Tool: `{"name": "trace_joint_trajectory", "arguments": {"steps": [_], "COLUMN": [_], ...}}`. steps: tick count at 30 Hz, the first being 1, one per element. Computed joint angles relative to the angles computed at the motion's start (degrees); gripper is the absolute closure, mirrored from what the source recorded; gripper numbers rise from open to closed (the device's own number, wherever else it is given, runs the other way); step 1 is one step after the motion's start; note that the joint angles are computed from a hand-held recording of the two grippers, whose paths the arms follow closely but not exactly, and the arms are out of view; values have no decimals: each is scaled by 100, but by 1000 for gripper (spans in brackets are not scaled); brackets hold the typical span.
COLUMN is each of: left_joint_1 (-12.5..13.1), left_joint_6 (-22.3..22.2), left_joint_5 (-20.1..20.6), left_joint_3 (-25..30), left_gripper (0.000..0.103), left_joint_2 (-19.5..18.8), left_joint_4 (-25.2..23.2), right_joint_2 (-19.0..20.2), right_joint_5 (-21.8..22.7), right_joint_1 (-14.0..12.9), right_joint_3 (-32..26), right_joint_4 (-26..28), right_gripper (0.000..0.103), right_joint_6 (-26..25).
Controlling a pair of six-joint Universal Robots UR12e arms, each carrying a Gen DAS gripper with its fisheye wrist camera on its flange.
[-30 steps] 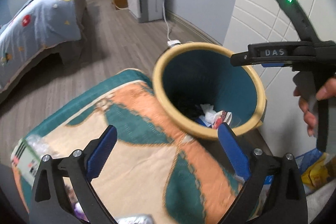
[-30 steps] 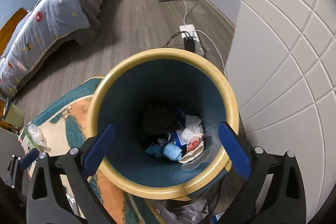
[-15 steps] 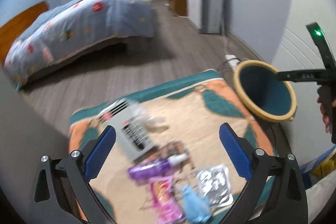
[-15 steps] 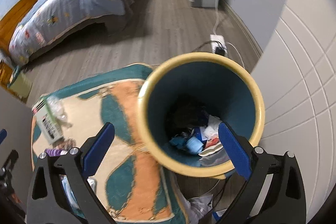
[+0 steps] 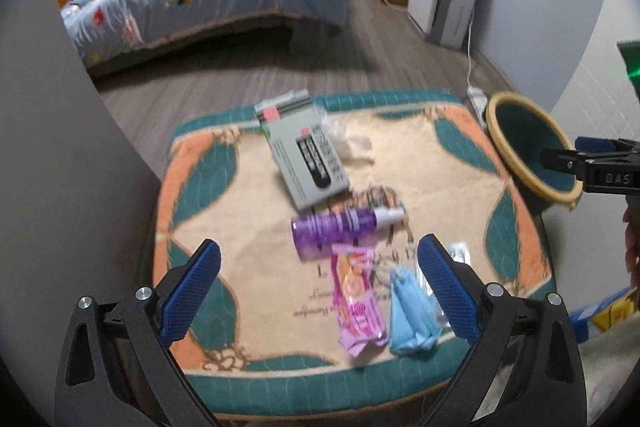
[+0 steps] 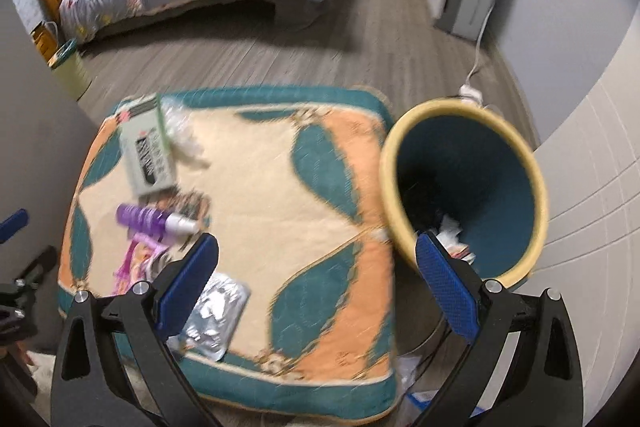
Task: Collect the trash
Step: 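Return both open tools to the cushion and grasp the blue face mask with the right tool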
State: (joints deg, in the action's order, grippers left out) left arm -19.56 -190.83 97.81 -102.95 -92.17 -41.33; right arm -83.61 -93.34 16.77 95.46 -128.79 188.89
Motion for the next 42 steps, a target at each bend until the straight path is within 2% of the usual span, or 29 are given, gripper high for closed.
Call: {"name": "trace_joint_trajectory", "arguments": {"steps": [3,7,11,14,17,22,25,27,28,31,37,42], "left_joint_1": [-17,32,44,26,151,268,319,313,311,320,384,496], "left_joint_6": [30,-75,70,117,16,67,167,345,407,402,120,14], "left_joint_5": [113,-61,-281,-206,-629,-1161,-1516,-1572,-1576,-1431,-887,-883], "left_joint_3": [-15,-7,-11,33,-24,-30,-20,3,1,-57,-190,-192], "left_gripper": [5,5,5,6,8,30,54,84,88,95,95,95], "left_joint_2": [-60,-132,-186,-255,-254,-313,-337,-346,-337,-266,-64,-41], "left_joint_4": [-190,-546,-752,-1027,-1062,-1330,-1501,-1629,-1655,-1548,-1264,-1506], "right_joint_2": [37,101,153,175,208,252,290,314,323,347,458,647], "right_joint_5": [64,-65,21,124,172,177,89,131,200,340,609,924], "right_joint_1": [84,220,268,282,297,312,365,386,389,418,572,739], "right_joint_3": [-16,-40,-56,-52,-65,-87,-115,-128,-133,-141,-216,-347], "right_joint_4": [236,457,666,707,736,828,876,907,925,927,968,1336], "right_gripper": [6,6,6,6,6,6,6,6,6,6,10,29], "right_joint_6": [173,313,407,401,384,312,288,254,242,210,-45,-338]}}
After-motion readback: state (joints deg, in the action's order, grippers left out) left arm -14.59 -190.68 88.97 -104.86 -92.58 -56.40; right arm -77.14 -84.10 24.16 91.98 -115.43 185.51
